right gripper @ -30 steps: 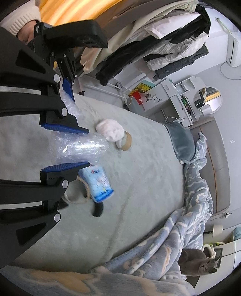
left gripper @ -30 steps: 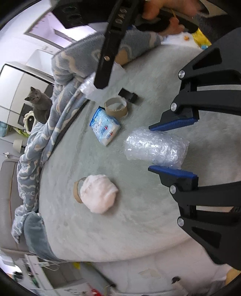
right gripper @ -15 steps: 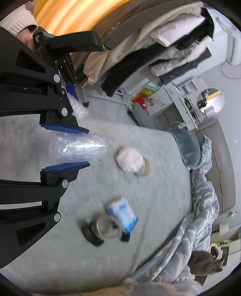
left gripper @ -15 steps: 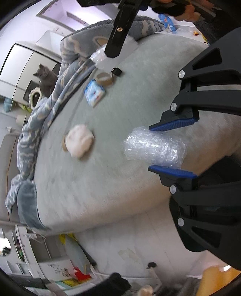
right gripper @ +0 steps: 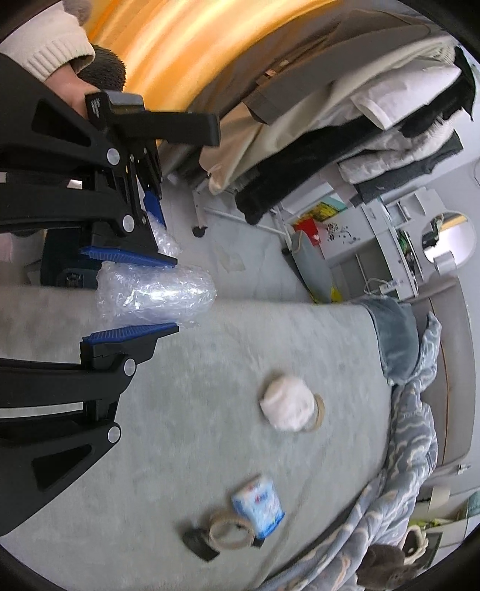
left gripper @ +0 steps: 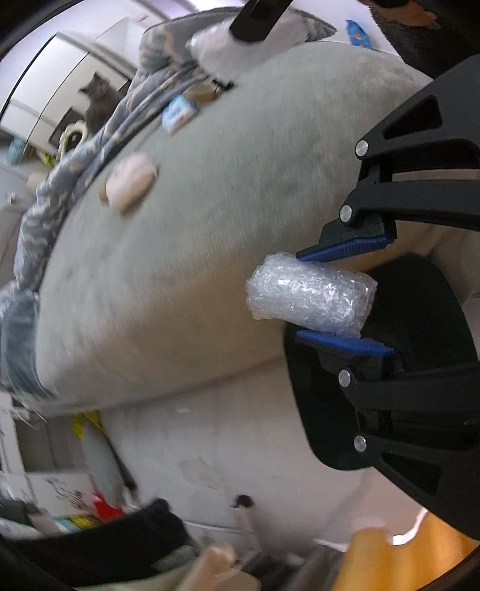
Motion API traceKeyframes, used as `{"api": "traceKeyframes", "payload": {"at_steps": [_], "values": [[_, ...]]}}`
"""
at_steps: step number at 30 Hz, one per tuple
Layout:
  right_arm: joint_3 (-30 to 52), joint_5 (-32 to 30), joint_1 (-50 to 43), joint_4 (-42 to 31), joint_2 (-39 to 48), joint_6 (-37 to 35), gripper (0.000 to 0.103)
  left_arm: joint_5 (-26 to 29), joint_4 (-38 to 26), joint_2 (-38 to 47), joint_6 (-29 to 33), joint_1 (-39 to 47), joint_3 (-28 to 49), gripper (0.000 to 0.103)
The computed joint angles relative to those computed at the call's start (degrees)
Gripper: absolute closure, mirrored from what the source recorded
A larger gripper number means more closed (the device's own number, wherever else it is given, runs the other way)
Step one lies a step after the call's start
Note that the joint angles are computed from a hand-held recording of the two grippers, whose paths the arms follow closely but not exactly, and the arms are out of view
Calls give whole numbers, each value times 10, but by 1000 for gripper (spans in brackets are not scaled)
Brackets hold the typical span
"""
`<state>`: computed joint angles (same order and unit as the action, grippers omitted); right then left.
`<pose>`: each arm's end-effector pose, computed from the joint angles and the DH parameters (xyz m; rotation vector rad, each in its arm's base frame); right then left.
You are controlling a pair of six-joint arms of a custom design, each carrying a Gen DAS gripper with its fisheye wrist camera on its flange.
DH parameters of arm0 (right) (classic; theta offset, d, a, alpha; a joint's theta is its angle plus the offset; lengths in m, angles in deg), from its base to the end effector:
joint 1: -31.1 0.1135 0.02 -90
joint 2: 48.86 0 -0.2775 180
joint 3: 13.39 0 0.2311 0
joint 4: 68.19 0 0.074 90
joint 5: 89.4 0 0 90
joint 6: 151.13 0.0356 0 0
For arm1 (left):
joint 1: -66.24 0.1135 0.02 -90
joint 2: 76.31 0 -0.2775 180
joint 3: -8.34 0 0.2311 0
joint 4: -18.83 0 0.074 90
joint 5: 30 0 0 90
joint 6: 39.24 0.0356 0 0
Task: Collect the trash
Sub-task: 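Carry the bubble wrap over the bin and open the left gripper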
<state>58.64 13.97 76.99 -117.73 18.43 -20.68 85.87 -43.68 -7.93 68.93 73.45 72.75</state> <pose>0.1592 0.1524 0.3120 0.0030 2.3758 0.4729 0.1911 0.0085 0.2583 0.3733 2.5850 -0.4652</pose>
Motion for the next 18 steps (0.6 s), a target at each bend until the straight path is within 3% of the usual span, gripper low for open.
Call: {"api": "traceKeyframes", "payload": {"at_steps": [18], "values": [[91, -22, 53, 29, 169, -9, 73, -67, -36, 141, 130, 136, -8, 62]]}}
